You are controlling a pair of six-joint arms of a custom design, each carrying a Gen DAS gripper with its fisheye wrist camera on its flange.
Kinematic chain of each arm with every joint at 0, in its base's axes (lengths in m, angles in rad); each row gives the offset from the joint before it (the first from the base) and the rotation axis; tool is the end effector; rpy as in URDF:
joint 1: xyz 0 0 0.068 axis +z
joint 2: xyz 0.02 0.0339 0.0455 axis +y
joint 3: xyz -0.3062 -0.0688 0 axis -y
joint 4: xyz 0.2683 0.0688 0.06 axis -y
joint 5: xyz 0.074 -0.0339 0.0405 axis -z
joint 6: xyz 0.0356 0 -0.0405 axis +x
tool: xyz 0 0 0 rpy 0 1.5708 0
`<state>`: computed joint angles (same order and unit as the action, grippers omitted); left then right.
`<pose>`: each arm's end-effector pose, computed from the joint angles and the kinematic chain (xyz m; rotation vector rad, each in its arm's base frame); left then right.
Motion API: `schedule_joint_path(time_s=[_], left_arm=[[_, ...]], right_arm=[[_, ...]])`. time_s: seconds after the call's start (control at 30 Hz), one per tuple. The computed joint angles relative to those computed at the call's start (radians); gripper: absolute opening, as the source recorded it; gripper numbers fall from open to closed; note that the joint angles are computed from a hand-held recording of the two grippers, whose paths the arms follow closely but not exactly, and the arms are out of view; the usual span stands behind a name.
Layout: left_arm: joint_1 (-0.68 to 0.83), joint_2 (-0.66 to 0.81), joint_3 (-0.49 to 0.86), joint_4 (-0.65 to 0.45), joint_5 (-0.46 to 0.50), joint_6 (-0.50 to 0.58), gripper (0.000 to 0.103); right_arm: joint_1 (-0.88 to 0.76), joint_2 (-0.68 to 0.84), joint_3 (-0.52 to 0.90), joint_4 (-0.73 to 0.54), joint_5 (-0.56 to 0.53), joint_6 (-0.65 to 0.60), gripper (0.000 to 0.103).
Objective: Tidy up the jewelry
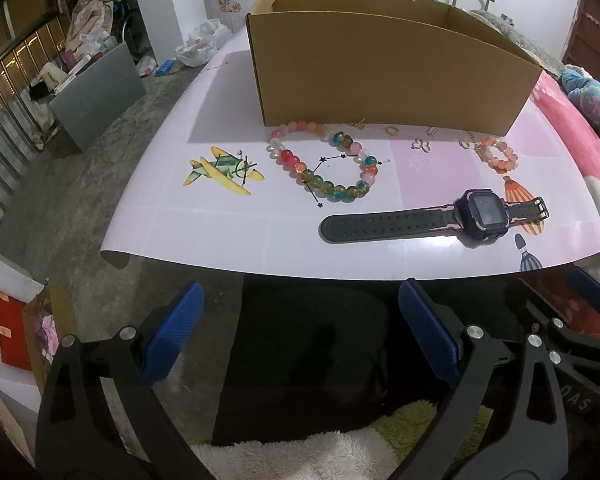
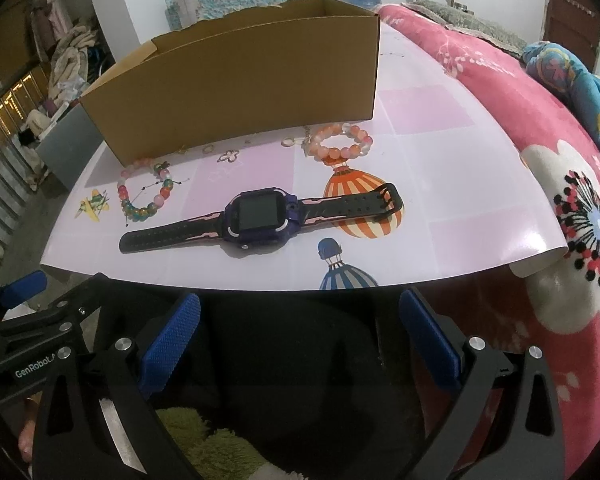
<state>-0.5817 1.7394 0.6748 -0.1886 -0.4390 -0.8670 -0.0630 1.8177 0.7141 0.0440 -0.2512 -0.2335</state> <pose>0.2482 -0.1451 0.1089 -0.4639 2.5732 0.1593 0.3222 -0.0115 0.1033 -0.3059 2.5754 0.2237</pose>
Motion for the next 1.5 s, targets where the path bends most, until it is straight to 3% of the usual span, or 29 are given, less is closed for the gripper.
schedule_joint_path(time_s=[1.5], left_arm=[[-0.007, -0.005, -0.005, -0.016, -0.02, -0.006, 0.095]], right_arm=[[-0.013, 0.01, 0.007, -0.016, -0.016, 0.003, 0.097]])
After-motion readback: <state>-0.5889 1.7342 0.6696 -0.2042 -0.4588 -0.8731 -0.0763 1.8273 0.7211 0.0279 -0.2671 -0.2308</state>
